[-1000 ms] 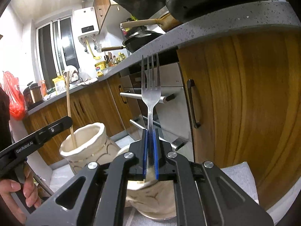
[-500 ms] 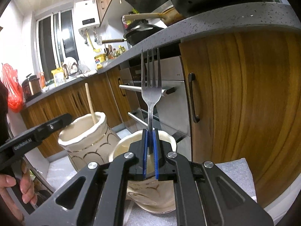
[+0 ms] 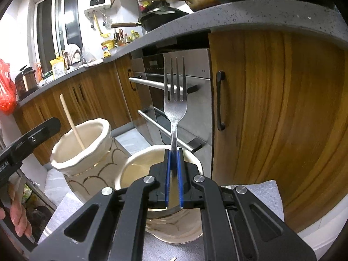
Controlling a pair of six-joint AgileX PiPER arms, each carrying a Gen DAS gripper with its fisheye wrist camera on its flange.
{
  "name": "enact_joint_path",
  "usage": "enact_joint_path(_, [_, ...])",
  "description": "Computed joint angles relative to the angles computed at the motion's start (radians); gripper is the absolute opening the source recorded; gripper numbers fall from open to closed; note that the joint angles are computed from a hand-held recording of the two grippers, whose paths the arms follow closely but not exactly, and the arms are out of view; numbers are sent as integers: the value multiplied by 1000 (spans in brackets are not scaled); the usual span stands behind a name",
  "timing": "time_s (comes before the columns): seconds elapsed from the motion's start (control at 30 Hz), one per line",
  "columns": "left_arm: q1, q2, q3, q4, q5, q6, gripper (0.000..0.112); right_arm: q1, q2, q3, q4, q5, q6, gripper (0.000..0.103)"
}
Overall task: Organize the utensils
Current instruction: 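Drop the chopstick into the tall cup while the right drops the fork into the short cup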
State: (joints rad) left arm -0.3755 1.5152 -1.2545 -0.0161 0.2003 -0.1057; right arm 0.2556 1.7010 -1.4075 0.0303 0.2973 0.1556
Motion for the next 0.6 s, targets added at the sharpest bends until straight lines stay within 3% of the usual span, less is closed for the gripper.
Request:
enact_joint_path(0.07, [1,-1,-2,-2,2,1,18,-7,0,-2,45,7,-41,6])
enact_joint_path(0.3, [2,-2,-4,-15,3,14,18,0,9,-39,-8,64,2,6])
enact_joint_path(0.43, [-2,-4,-7,-11,10,11,18,1,4,-27,-11,54,2,6])
enact_joint_path(0.6, [-11,-15,-4,47,27,-38,18,-15,-19,-2,108,48,-88,10])
